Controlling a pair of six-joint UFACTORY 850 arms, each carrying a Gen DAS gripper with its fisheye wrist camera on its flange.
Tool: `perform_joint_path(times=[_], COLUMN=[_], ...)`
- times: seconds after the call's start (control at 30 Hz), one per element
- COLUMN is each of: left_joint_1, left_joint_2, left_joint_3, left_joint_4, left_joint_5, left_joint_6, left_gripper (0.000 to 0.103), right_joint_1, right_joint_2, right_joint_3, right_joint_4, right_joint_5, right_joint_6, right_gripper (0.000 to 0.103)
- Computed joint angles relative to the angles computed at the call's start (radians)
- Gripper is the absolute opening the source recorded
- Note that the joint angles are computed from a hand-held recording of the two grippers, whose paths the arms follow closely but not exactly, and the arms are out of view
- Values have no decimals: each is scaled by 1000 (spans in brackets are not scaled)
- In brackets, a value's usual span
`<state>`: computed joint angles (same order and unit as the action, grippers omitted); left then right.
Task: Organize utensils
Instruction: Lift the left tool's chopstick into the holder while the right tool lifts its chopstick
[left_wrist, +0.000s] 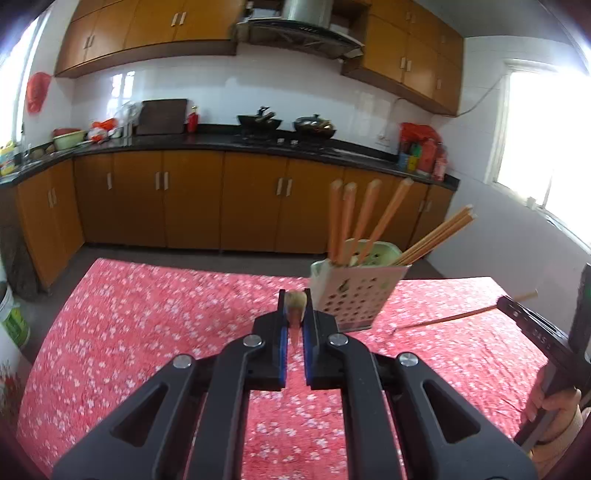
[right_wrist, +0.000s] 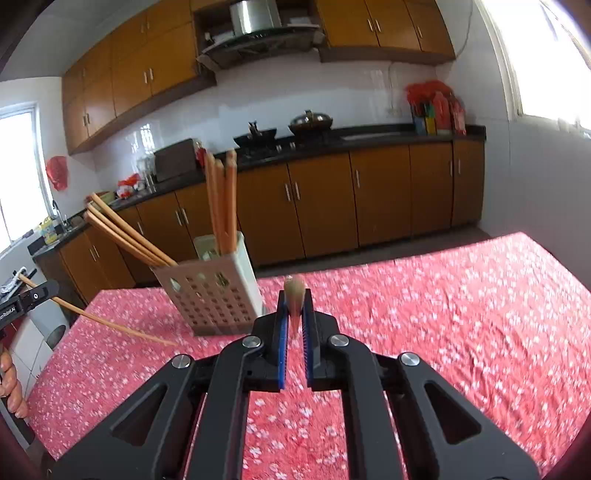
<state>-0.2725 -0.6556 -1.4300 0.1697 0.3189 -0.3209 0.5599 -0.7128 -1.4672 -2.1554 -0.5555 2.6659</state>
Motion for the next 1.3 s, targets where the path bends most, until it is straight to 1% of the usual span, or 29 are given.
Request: perform_joint_path(times=[0.1, 0.2, 0.37, 0.43, 0.57, 0.73, 0.83, 0.97, 1.07, 1.17, 1.27, 1.3], left_joint_1=[-2, -9, -29, -39, -63, -83, -88, -96, -95, -91, -91, -91], left_joint_2=[20, 44, 76, 83, 83, 58, 34, -15, -47, -79, -110, -123], left_joint_3=[-4, -4, -4, -12, -45, -109, -155, -235, -283, -324, -358, -372], left_joint_4=[107, 186, 255, 236, 143, 38, 4, -62, -96, -99, -169, -165], left_joint_5=[6, 20, 66, 82, 100, 67, 29, -49, -84, -105, -108, -110], left_joint_6=[-80, -134, -180, -156, -55, 64, 111, 210, 246, 238, 312, 308], left_gripper=[8, 8, 8, 8, 8, 8, 8, 8, 8, 7, 8, 8], right_joint_1=[4, 3, 3, 4, 10, 15, 16, 8, 1, -1, -4, -6], right_joint_2=[21, 50, 89, 96, 89, 44, -2, -61, -109, -134, -154, -160], right_joint_3=[-1, 6, 11, 3, -34, -109, -171, -248, -314, -347, -370, -377], right_joint_4=[-34, -112, -242, -284, -321, -318, -300, -273, -234, -210, -185, -177], right_joint_5=[-14, -19, -44, -66, -126, -187, -198, -164, -119, -92, -66, -54], right_joint_6=[13, 71, 165, 193, 195, 149, 113, 79, 30, 4, -19, -25], right_gripper=[8, 8, 8, 8, 8, 8, 8, 7, 8, 7, 8, 8])
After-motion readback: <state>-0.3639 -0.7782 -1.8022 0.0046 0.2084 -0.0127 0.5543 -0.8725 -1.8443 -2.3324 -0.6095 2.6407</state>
